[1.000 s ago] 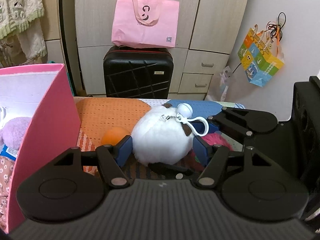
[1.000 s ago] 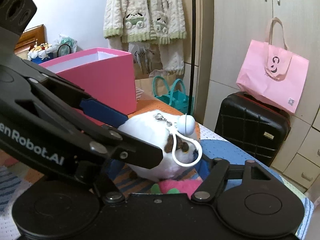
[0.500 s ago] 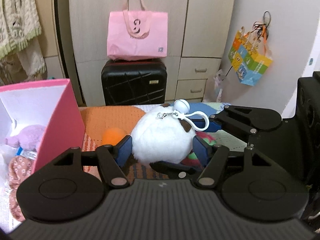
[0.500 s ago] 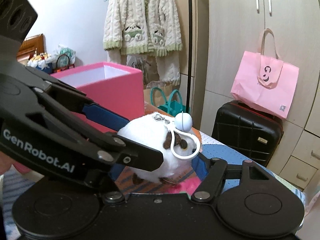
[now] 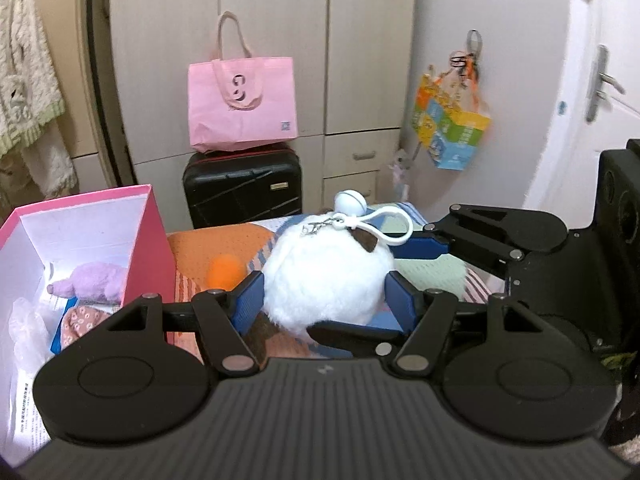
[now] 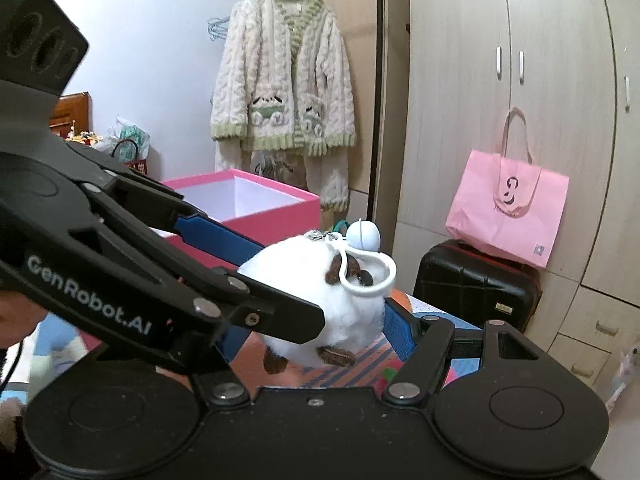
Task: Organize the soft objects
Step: 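Lift the plush dog with both grippers and lower it into the pink box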
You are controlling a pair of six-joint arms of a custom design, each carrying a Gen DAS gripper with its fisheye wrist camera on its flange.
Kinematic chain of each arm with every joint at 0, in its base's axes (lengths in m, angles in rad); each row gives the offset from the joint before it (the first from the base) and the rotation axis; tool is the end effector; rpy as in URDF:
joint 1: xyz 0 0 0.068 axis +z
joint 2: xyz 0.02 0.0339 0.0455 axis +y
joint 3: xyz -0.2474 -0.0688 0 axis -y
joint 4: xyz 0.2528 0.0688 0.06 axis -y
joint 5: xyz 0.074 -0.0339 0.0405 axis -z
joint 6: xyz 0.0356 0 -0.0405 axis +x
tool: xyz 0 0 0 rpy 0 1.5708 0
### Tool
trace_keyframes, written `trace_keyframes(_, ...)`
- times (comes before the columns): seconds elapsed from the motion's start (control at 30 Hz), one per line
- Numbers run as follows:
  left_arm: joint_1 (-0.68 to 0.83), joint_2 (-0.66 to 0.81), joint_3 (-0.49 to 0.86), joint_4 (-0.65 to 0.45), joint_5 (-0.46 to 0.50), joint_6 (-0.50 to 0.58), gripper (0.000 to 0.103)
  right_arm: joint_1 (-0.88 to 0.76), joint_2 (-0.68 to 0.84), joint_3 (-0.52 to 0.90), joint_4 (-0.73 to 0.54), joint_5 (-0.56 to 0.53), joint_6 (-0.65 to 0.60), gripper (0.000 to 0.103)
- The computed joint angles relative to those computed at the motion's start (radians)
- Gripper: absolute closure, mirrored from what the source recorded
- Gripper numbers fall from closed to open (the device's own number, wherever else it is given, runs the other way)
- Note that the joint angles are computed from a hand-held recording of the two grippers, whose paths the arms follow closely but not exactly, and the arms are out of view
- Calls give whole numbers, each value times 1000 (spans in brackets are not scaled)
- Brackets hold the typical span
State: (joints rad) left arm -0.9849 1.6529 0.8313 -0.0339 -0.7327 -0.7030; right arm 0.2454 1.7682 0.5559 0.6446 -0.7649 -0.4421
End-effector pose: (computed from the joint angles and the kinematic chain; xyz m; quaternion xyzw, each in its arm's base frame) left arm 0.1980 -0.2554 0.1400 -0.0013 0.8835 -0.0213 0.4679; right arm 0.2826 0.0962 0.0868 -0.4431 0.7054 0.2819 0.4760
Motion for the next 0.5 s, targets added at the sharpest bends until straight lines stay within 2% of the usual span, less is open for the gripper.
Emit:
trace_keyframes(0.13,-56,-57,-48,-18,-3,-8,39,13,-110,-123,42,30,37,29)
trace_keyframes(0.27,-114,-123,-92,-59,-2,-22,39,44,-242,-231,24,74,70,29)
trace_keyframes(0.5,-197,-252,-149,-179,47,-82,40,163,-580,-371,-187,230,123,29)
